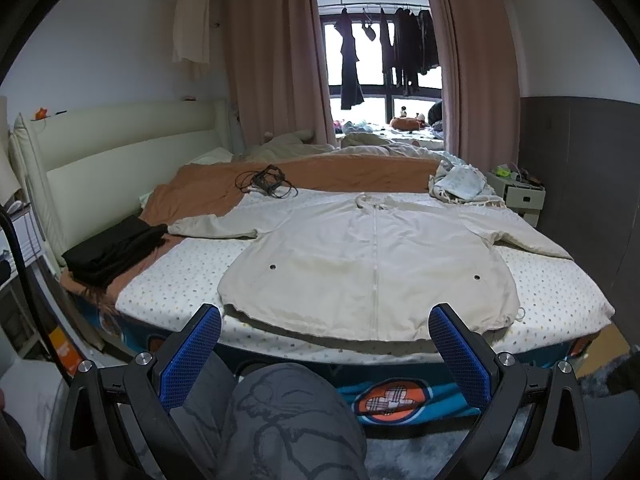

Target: Fold large clothes

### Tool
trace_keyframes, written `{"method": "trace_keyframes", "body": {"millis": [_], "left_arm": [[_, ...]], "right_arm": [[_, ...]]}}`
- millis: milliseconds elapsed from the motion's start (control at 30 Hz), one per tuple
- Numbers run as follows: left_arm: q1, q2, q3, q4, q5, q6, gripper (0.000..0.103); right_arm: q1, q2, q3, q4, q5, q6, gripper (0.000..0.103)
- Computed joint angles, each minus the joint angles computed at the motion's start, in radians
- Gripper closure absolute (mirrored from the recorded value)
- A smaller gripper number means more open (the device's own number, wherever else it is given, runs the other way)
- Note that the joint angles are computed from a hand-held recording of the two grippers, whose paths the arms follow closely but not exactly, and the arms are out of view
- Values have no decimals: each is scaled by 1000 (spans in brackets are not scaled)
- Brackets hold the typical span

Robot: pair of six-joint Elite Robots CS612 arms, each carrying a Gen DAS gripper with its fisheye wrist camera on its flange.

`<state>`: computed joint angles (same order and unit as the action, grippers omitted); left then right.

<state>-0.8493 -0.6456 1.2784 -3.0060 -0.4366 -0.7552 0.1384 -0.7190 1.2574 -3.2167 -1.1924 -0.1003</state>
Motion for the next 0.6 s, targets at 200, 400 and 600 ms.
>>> {"method": "trace_keyframes", "body": {"millis": [200, 400, 600], "left_arm": [[0, -2, 3, -4, -1, 3, 0], [3, -9, 15, 10, -4, -11, 0], [7, -12, 17, 11, -4, -15, 0]], "right_arm": [[0, 1, 1, -2, -2, -5, 0], [1, 0, 1, 15, -4, -10, 0], [2, 9, -14, 26, -9, 8, 0]]}}
